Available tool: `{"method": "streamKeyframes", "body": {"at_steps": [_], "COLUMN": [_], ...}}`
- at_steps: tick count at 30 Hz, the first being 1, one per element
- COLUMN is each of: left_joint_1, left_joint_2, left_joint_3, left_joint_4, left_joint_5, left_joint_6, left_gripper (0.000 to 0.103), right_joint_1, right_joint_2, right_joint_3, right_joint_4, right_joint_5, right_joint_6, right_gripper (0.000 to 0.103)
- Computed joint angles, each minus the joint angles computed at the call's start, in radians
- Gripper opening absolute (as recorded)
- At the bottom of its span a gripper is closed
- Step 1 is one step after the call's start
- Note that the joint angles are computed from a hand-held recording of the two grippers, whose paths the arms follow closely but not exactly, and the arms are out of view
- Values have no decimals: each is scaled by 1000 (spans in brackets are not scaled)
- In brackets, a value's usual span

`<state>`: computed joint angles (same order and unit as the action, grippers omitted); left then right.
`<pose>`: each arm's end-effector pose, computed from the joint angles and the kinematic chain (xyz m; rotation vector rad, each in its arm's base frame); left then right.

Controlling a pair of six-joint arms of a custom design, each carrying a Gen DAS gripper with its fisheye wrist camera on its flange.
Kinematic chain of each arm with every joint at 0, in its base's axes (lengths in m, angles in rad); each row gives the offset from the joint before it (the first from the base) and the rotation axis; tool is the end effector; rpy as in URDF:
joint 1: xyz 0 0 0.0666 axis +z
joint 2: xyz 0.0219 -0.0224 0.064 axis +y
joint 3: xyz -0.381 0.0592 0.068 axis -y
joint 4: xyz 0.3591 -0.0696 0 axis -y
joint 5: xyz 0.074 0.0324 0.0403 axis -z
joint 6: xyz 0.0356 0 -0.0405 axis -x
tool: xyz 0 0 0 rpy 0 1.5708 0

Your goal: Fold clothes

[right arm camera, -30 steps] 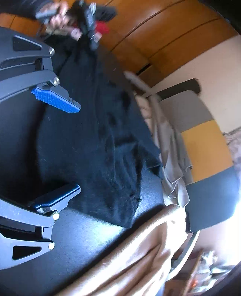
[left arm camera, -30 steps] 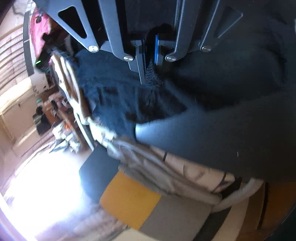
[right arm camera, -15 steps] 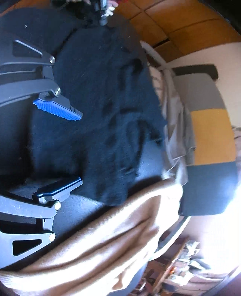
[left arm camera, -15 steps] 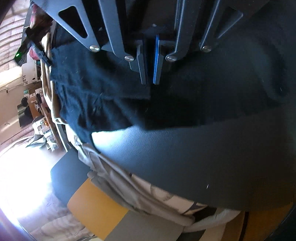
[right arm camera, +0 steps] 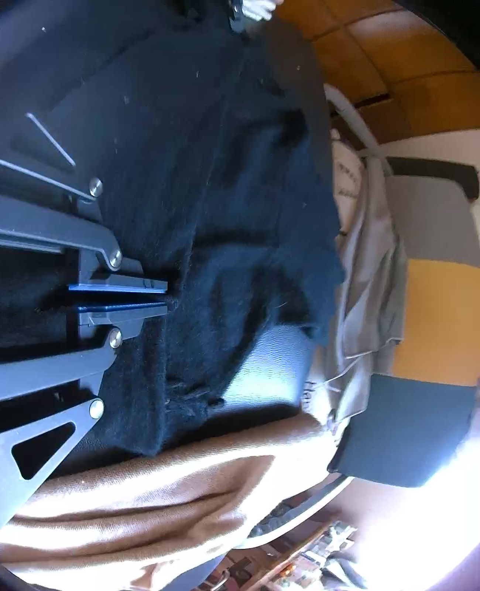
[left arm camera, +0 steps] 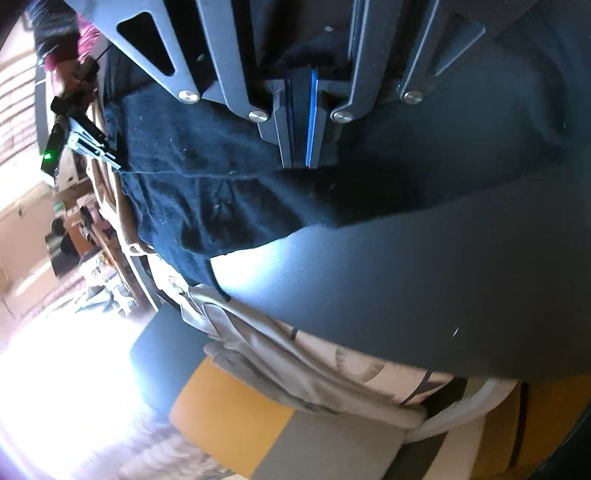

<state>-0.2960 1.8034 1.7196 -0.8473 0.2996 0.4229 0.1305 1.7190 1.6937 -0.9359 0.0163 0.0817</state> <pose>0.5689 -0.1849 0.3688 -0.0347 2.5703 -0.6619 0.5623 0.0728 0.3983 -0.2617 2.5183 -0.0012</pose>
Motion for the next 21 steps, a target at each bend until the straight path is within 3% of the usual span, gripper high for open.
{"method": "streamKeyframes", "body": {"at_steps": [2,5,7,10,12,13,14,18,21], "left_joint_1": [6,17,19,7,-16,-32,-42,-71,-89], "left_joint_2": [25,44,56,111,125,131,120,84,127], "left_joint_3": [28,38,56,143,186,212,210,193,260], "left_joint_4": [-28,-30,-43,-166,-213,-239,-225,-139,-212], "left_joint_5": [10,20,49,89,12,-52,-84,-172,-244], "left_joint_6": [20,42,-27,-158,-225,-250,-260,-256,-242], "left_gripper": [7,21,34,42,37,14,8,9,10], "right_joint_1": [-3,-12,-14,-13,-13,-12,-10,-5,-13], "right_joint_2": [-11,-10,-12,-14,-16,-19,-23,-33,1], "right_joint_3": [-7,-5,-11,-21,-26,-30,-33,-36,-13], "right_joint_4": [11,14,13,21,34,40,49,84,47], "right_joint_5": [7,18,13,12,16,25,37,122,167], "right_joint_6": [7,-5,-9,2,0,1,4,20,-9], "right_gripper": [5,5,5,5,5,5,5,5,6]}}
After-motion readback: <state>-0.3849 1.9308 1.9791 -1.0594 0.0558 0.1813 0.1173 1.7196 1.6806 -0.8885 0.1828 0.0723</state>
